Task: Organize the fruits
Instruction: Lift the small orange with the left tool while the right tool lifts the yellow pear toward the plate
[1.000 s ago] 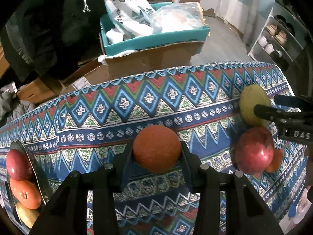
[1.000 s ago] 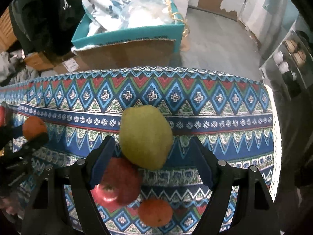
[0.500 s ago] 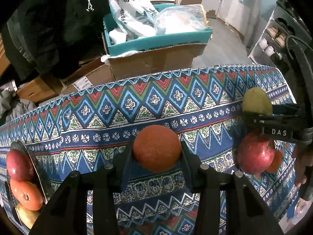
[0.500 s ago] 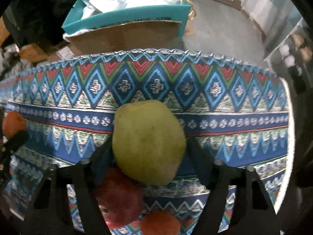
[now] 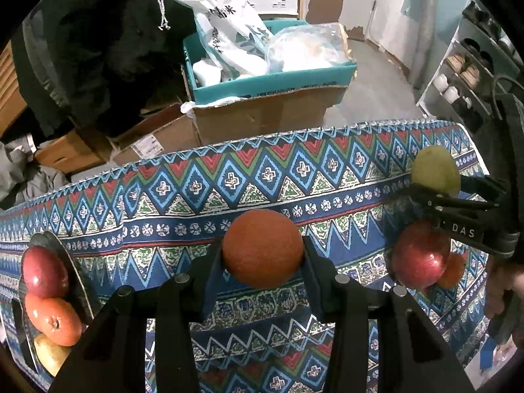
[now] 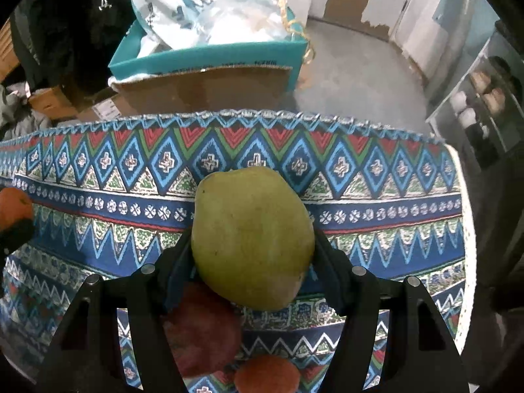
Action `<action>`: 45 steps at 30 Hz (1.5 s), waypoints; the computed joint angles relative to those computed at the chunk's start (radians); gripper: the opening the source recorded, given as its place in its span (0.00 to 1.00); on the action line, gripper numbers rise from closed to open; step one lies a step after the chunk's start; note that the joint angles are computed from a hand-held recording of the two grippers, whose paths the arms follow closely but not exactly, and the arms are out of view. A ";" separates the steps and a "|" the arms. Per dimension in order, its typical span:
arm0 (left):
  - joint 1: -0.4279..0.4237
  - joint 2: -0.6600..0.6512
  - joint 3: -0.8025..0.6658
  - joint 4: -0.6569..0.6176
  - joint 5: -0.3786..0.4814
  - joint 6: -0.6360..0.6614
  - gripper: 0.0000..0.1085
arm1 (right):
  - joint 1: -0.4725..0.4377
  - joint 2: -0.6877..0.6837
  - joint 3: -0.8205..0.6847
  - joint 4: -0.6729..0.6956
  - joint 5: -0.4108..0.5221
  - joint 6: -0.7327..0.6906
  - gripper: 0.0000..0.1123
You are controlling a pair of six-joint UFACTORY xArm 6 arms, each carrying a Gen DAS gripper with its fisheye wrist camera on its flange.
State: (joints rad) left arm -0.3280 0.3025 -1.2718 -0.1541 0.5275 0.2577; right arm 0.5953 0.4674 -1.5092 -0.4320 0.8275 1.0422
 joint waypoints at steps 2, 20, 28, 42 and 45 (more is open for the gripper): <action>0.002 -0.012 0.005 -0.004 -0.002 0.003 0.42 | 0.003 -0.010 0.001 -0.012 0.002 0.010 0.60; 0.038 -0.177 0.123 -0.019 -0.046 0.019 0.42 | 0.106 -0.057 -0.078 -0.140 0.136 0.070 0.60; 0.065 -0.261 0.181 -0.052 -0.057 0.059 0.42 | 0.160 -0.088 -0.112 -0.180 0.160 0.081 0.60; 0.112 -0.397 0.251 -0.154 -0.057 0.164 0.42 | 0.228 -0.099 -0.195 -0.237 0.177 0.086 0.60; 0.124 -0.419 0.261 -0.177 -0.060 0.190 0.42 | 0.239 -0.092 -0.215 -0.247 0.178 0.083 0.60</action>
State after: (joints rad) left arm -0.2036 -0.1168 -1.0105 -0.3306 0.4671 0.4473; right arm 0.8338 0.3756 -1.7244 -0.6793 1.0059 1.1255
